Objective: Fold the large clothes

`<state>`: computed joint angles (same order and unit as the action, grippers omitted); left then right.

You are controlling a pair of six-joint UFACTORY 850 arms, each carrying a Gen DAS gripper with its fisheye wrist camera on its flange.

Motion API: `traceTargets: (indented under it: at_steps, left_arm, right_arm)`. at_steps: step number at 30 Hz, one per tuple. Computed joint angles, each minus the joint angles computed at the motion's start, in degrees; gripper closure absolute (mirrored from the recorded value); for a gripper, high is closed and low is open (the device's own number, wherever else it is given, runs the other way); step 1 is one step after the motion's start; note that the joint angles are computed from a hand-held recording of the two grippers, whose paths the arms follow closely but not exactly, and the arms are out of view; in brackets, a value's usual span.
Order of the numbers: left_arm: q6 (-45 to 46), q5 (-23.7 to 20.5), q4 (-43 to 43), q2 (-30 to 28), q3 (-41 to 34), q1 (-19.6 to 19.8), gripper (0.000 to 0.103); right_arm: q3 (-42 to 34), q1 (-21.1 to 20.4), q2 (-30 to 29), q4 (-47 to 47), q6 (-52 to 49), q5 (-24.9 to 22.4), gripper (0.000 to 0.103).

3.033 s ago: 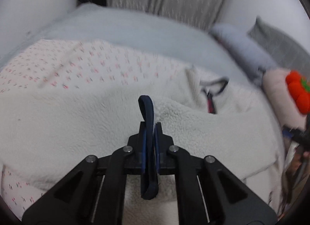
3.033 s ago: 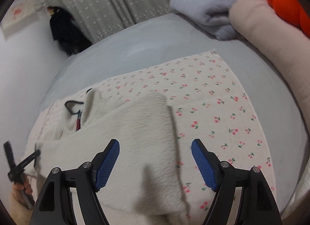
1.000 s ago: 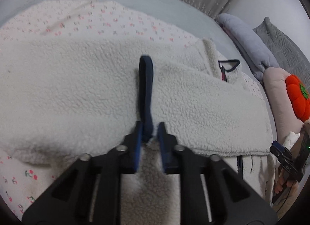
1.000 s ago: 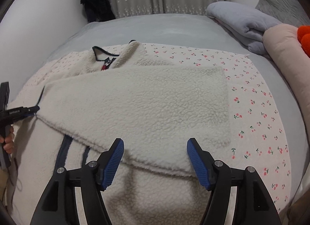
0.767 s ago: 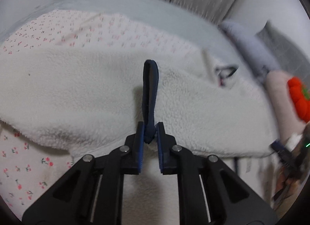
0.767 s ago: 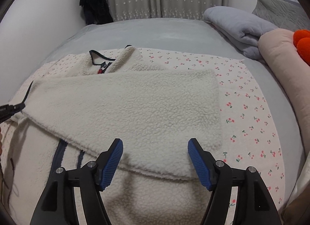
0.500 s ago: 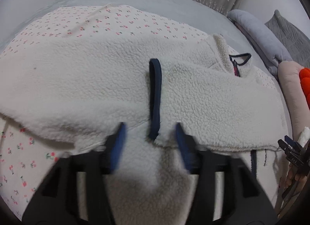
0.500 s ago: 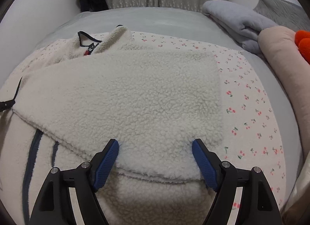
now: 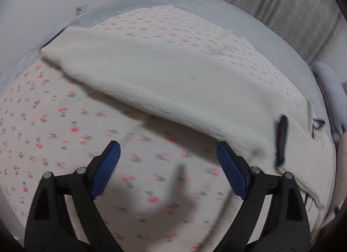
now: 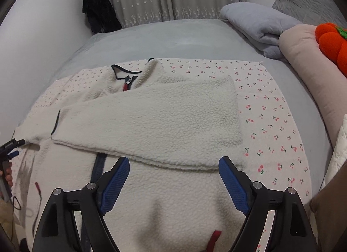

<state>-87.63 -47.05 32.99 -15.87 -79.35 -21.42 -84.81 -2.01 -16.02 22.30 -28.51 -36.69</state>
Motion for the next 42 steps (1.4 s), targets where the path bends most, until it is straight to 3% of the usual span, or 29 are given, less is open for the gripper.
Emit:
traceTargets:
  at_steps: [6,11,16,17,18,20,21,25,31,42]
  left_arm:
    - [-7.3,3.1,1.1,5.1,8.4,6.5,0.013]
    - [-9.5,10.6,-1.3,7.3,13.7,12.4,0.013]
    - [-19.7,18.3,6.4,9.8,17.8,15.2,0.017]
    - [-21.5,18.9,7.7,10.0,18.2,15.5,0.021]
    - [-23.3,19.4,9.1,10.0,18.4,15.8,0.034]
    - [-24.8,21.1,10.1,10.0,18.7,16.5,0.067]
    - [-24.3,21.7,9.4,10.0,18.6,16.7,0.088]
    - [-27.6,18.7,16.0,11.0,16.9,14.8,0.093]
    - [-26.9,12.9,24.9,10.0,8.4,9.3,0.094]
    - [-8.0,10.4,21.9,-1.9,-14.6,-1.7,0.095]
  right_arm:
    - [1.9,0.7,0.0,-0.4,1.7,0.5,0.016]
    - [2.9,1.3,-0.4,-2.6,3.3,1.5,0.016]
    - [2.8,1.8,-1.3,-5.1,4.7,1.6,0.016]
    - [2.7,1.9,-1.5,-5.5,5.0,1.5,0.016]
    - [2.7,1.9,-1.7,-5.8,5.3,1.4,0.016]
    - [2.6,2.0,-2.0,-6.3,5.8,1.3,0.016]
    - [2.5,2.0,-2.1,-6.3,5.8,1.2,0.016]
    - [2.5,1.7,-2.0,-4.7,4.6,1.3,0.016]
    - [2.4,1.0,-1.8,-2.0,3.2,1.1,0.016]
    - [2.3,-0.9,-1.0,5.0,-0.7,0.1,0.016]
